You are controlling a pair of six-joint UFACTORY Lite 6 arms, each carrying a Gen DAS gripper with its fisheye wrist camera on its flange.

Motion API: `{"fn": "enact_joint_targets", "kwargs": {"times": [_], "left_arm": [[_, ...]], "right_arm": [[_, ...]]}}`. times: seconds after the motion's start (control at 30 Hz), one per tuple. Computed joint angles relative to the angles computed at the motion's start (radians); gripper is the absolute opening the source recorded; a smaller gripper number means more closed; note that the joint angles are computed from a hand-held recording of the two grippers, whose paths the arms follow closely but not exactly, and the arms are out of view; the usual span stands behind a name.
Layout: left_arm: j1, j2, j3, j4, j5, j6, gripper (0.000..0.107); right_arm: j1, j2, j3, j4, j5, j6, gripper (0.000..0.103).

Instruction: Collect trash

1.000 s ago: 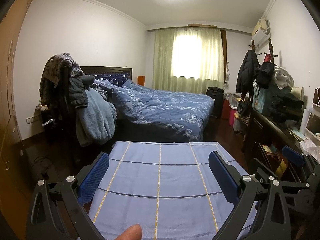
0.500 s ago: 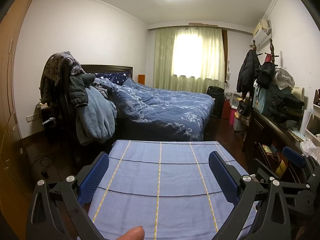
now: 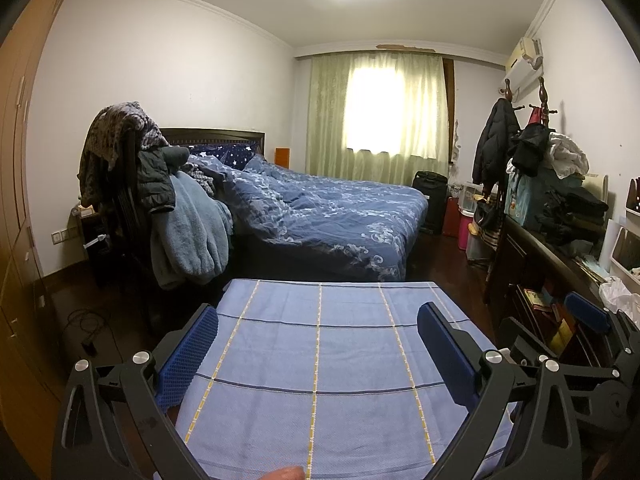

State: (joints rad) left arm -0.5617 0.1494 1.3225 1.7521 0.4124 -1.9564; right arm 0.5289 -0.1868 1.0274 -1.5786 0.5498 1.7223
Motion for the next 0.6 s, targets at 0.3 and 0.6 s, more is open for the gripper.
{"fn": "enact_joint_targets", "kwargs": {"times": [0.3,0.6], "left_arm": [[0.001,-0.027,-0.065,0.198,-0.020,-0.215,0.099],[-0.019,-0.048,-0.077,0.194,0.009,-0.194,0.099]], "right_arm": [[0.001,0.001,-0.001,-0.002,0.002,0.004,0.100],[0.002,0.003,0.002,0.001,0.002,0.000,0.100]]}}
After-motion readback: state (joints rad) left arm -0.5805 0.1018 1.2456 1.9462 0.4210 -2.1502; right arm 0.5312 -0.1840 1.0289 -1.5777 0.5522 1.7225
